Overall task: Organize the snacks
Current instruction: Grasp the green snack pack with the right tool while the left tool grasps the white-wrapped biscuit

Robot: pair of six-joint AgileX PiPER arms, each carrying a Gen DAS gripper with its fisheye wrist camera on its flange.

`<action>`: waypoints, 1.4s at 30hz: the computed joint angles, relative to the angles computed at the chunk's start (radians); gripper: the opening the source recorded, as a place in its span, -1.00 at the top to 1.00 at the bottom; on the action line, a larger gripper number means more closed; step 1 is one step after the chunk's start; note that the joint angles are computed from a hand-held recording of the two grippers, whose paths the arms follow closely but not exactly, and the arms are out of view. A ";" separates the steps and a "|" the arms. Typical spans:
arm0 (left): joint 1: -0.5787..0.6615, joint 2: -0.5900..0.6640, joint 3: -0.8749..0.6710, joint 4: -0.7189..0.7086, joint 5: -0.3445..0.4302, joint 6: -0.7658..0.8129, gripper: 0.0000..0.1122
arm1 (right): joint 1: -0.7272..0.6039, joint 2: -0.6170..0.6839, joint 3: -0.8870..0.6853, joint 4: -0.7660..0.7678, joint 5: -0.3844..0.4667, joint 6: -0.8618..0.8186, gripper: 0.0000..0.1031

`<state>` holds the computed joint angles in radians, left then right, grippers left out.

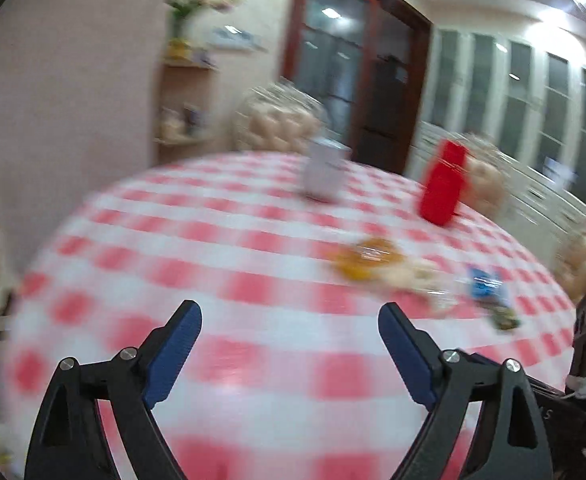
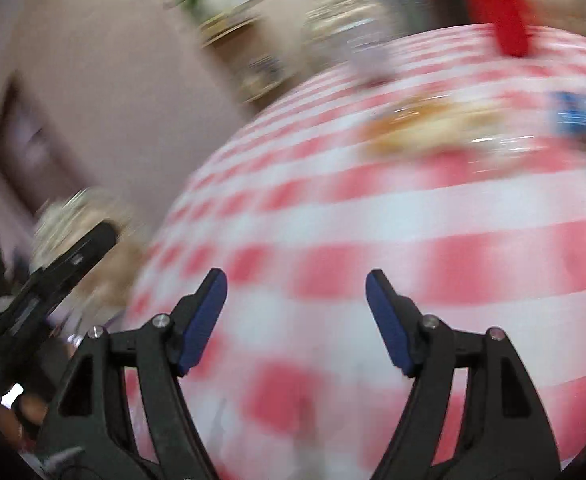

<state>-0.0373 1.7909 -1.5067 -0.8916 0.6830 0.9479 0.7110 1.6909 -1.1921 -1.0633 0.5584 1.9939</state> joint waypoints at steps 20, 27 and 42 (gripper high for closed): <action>-0.274 0.426 -0.438 0.048 0.105 -0.465 -0.62 | -0.486 -0.247 0.271 0.332 0.135 -0.496 -0.50; -0.295 0.423 -0.439 0.103 0.112 -0.460 -0.62 | -0.473 -0.137 0.159 0.368 0.225 -0.606 -0.52; -0.395 0.521 -0.640 0.356 0.221 -0.639 -0.62 | -0.476 -0.244 0.247 0.298 0.223 -0.482 0.09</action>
<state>-0.4319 2.3119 -2.1468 -0.5354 0.9043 0.3092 0.2354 1.4473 -0.9454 -0.7651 0.7818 1.5116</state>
